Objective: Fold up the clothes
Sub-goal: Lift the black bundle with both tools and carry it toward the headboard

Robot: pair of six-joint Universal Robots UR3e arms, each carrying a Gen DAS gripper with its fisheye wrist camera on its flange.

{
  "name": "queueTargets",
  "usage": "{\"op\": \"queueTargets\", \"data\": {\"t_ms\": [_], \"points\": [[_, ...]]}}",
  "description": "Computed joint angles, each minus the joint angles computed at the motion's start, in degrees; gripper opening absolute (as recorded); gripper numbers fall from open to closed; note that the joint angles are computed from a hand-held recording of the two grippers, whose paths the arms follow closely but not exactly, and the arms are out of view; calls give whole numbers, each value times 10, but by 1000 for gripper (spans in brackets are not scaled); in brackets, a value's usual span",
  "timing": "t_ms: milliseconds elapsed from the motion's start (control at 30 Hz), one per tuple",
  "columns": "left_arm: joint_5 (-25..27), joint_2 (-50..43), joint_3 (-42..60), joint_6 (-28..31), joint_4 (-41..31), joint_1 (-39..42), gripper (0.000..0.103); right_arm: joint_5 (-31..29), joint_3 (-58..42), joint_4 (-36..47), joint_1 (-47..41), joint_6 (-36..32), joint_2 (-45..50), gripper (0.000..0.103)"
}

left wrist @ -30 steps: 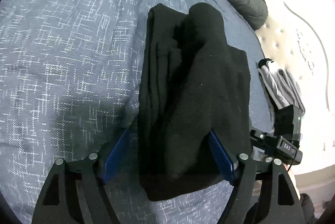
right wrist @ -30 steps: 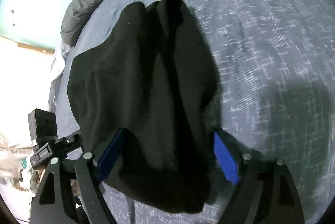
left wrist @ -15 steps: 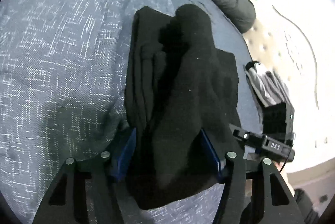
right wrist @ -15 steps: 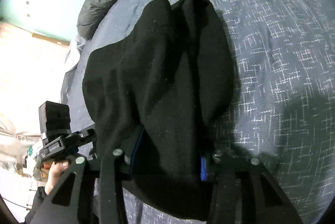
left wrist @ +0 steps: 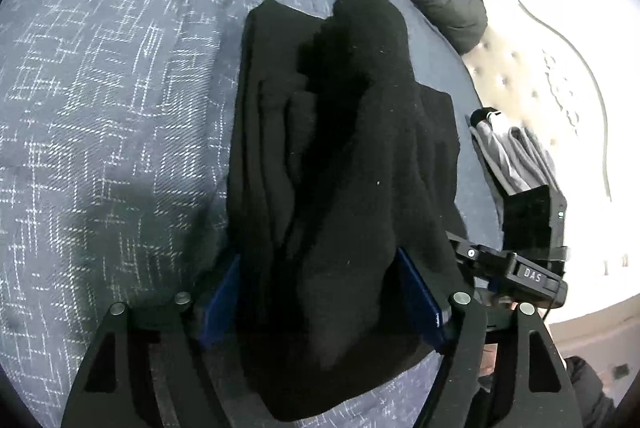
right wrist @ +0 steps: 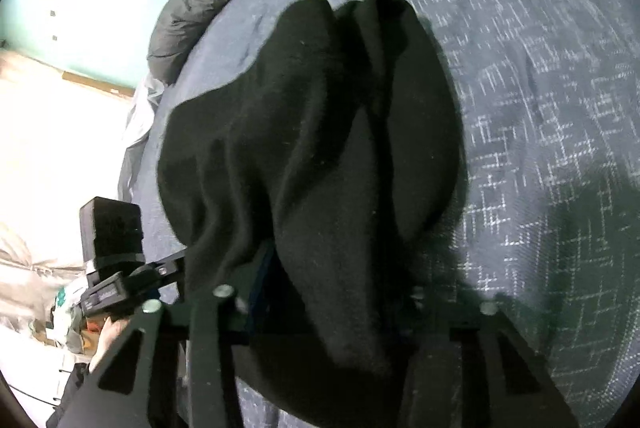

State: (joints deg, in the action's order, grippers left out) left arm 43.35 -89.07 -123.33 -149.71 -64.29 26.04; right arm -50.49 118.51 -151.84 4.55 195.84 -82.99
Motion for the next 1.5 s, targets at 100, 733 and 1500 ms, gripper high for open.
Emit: {"op": "queueTargets", "data": {"t_ms": [100,733,1500], "points": [[1,16,-1,-3,11,-8,60,7,11,-2,-4,-10,-28,35],[-40,112,138,-81,-74,-80,52,70,-104,354,-139,-203,-261,33],[86,-161,564,-448,117,-472,52,63,-726,1346,-692,-927,-227,33]]}}
